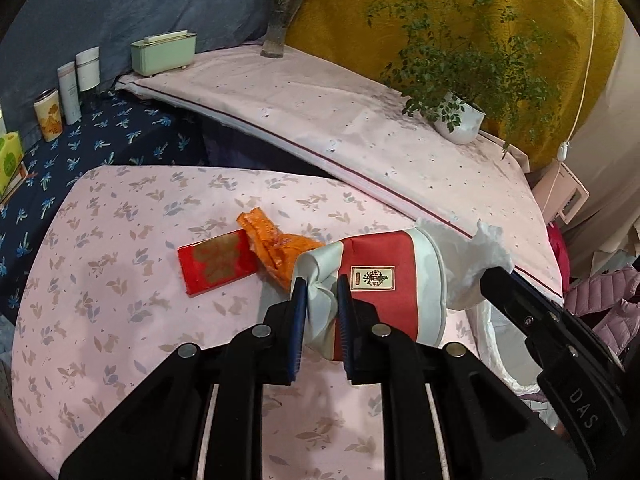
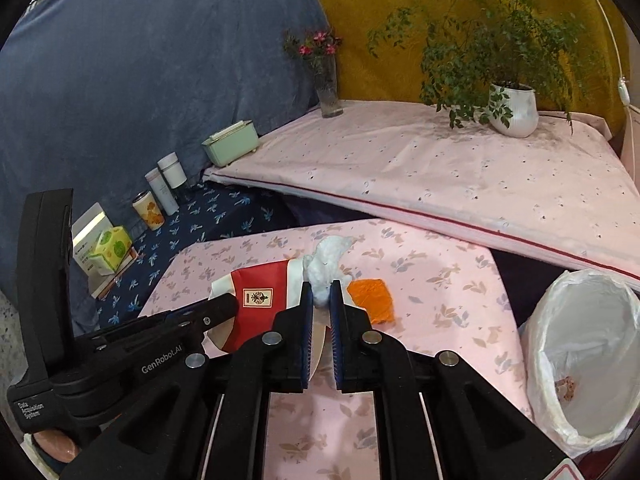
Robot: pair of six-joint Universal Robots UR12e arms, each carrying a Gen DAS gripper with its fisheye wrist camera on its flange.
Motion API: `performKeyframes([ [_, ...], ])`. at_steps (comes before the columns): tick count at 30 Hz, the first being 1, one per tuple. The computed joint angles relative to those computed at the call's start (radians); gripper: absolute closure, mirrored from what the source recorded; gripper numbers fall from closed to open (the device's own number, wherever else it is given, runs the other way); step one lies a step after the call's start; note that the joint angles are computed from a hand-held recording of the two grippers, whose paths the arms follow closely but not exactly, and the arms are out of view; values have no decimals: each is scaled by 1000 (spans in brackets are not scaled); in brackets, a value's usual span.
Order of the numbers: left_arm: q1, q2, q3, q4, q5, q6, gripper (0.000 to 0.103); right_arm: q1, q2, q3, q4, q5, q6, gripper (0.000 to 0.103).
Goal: Collect trash
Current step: 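Carry the red-and-white bag over the bin and open the left tool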
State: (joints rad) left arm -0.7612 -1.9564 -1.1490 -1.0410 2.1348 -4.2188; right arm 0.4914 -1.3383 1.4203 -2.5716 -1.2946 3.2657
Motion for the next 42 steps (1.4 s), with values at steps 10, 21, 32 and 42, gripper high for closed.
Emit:
performKeyframes([
  [10,-21,-114,187,-17,-9,116,88,-69,-49,48,-72,-28,55,95],
  [21,-38,-255,413,-69,-57,216,88,-146,-98,114,-105,-72,109,95],
  [32,-47,-406,660,-155,-129,297,88,-207,-136,177,-115,-119,150,95],
  [42,-52,-563,943,-293,-170,335,88,-259,-158,215,-120,-152,189,95],
])
